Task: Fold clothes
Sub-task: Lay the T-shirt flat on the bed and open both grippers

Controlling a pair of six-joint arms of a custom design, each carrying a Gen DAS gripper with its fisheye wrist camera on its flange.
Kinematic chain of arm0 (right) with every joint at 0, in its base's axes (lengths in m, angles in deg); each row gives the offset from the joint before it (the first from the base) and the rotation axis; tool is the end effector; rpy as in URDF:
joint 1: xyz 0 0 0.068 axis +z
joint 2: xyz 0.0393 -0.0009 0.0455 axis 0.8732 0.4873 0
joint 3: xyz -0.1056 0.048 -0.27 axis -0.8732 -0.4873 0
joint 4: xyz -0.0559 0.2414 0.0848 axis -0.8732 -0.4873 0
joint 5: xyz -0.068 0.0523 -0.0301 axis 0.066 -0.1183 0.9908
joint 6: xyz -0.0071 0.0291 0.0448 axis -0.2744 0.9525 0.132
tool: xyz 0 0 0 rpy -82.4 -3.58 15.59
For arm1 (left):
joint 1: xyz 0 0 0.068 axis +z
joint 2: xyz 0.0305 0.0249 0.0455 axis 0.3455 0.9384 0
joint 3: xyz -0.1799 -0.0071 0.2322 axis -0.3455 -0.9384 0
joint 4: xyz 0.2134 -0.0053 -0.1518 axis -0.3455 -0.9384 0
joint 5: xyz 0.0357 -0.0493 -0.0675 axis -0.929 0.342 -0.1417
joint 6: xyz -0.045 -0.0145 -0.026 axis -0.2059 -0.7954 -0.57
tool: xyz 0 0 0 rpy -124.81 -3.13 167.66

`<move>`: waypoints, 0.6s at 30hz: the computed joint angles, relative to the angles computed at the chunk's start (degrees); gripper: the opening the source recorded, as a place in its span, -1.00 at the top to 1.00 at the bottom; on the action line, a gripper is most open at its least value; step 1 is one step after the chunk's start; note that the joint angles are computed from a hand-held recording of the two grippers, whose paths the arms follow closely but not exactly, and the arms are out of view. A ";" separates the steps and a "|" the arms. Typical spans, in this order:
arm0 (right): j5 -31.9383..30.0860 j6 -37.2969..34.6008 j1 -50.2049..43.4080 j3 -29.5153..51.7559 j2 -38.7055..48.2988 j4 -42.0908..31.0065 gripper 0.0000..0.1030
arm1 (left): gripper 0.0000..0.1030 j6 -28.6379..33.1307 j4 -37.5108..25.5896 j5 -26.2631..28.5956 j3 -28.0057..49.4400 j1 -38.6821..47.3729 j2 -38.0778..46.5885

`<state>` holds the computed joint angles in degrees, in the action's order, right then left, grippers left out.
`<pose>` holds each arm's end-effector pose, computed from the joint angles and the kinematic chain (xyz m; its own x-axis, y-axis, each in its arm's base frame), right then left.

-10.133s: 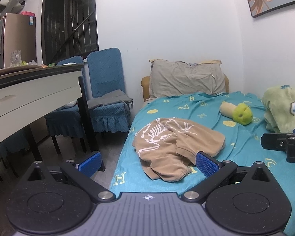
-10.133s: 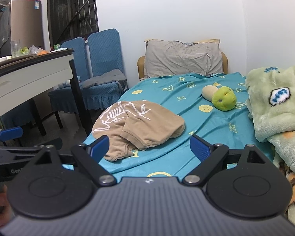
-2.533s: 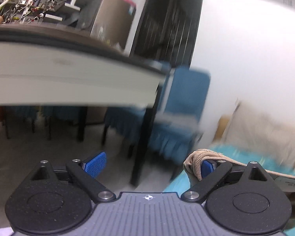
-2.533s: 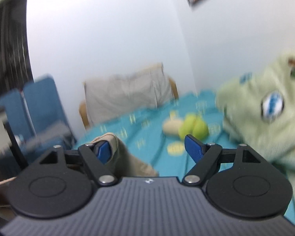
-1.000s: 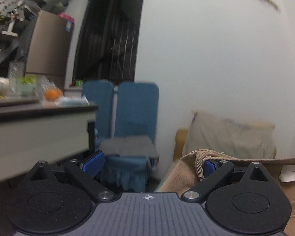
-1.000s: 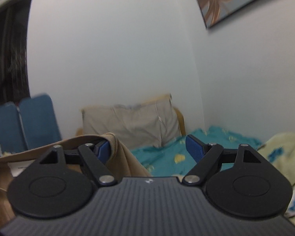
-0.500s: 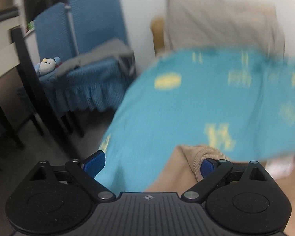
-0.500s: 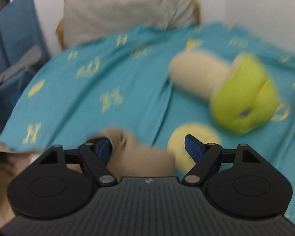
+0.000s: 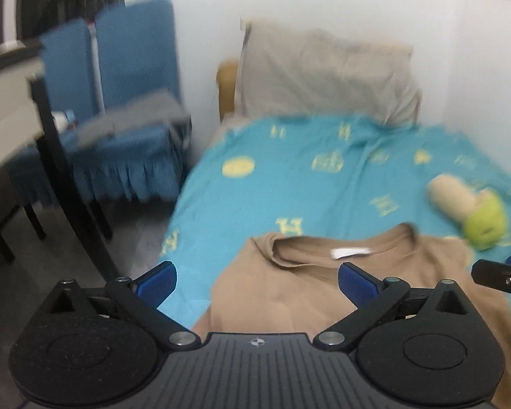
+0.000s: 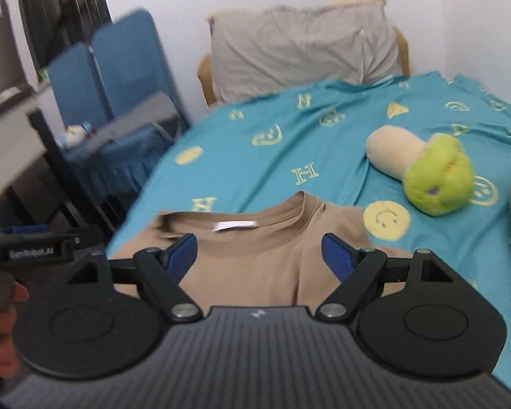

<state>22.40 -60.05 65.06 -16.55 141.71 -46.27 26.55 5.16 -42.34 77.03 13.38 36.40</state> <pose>0.2704 0.0141 0.3344 -0.4577 0.3777 -0.8049 0.2812 0.9203 0.2719 0.3605 -0.0511 0.3514 -0.5057 0.2786 -0.8165 0.4123 0.9094 0.0549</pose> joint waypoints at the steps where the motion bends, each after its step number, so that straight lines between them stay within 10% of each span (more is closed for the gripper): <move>1: 1.96 1.65 2.18 -1.21 -4.03 -1.98 -0.58 | -0.99 0.07 0.02 2.00 -3.07 1.72 -3.79; 7: 27.53 12.79 28.23 -0.66 -20.61 -19.88 -0.59 | -0.99 0.11 -8.21 19.07 -14.51 19.56 -23.31; 12: 51.60 48.47 60.41 3.50 -20.59 -47.48 -0.59 | -0.99 13.28 -22.83 32.94 -15.61 38.86 -27.76; 15: 53.19 75.11 71.08 4.33 -17.12 -65.99 -0.59 | -0.99 20.07 -28.34 34.72 -15.50 44.54 -24.84; 18: 50.69 75.89 69.56 3.56 -17.92 -66.04 -0.59 | -0.98 14.72 -27.38 30.64 -15.26 43.81 -19.83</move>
